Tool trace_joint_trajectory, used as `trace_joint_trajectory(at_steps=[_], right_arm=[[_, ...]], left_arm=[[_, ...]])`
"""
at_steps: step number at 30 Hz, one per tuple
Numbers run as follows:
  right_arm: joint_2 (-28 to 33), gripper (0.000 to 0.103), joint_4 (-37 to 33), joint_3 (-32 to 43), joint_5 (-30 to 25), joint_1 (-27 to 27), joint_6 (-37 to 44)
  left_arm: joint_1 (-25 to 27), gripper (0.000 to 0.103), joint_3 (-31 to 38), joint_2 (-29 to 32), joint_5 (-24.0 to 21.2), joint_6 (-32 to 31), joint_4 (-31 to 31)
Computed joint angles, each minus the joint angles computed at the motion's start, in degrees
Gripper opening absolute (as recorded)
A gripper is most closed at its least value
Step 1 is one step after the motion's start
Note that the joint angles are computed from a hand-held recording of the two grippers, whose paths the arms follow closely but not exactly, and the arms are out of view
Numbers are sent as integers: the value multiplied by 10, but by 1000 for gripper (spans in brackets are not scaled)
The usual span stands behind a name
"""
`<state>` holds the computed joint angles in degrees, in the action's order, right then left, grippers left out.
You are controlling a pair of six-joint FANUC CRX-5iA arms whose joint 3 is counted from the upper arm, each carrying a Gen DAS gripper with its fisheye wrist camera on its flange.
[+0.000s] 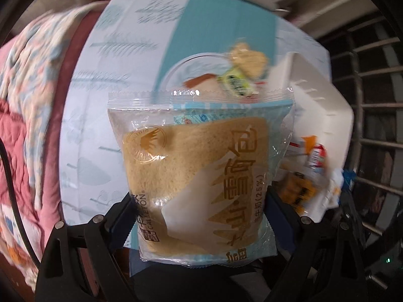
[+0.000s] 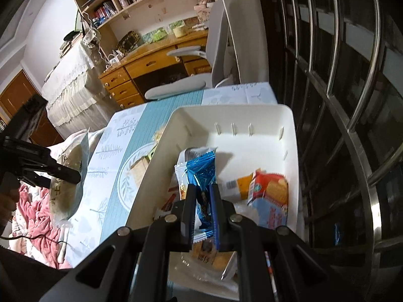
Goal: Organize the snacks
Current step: 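Open the right gripper over the tray while the left lowers the bread pack in and releases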
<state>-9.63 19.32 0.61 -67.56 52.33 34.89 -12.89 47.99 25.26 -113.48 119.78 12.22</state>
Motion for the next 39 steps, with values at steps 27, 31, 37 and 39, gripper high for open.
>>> trace_joint_trajectory(at_steps=[27,31,37,39], right_arm=[[-58,51,88,-76,28,8,-137],[-54,55,90,-73,23,19,-152],[-42,56,80,-58,-3,40,-189],[-39,56,79,-53,-13,49,-213]], left_arm=[[-86,99,97,61,83,-68,92],[-76,100,48,27,114,-76,95],[-62,99,-33,-32,151,-98,82],[-54,99,-64,-54,163,-107,79]])
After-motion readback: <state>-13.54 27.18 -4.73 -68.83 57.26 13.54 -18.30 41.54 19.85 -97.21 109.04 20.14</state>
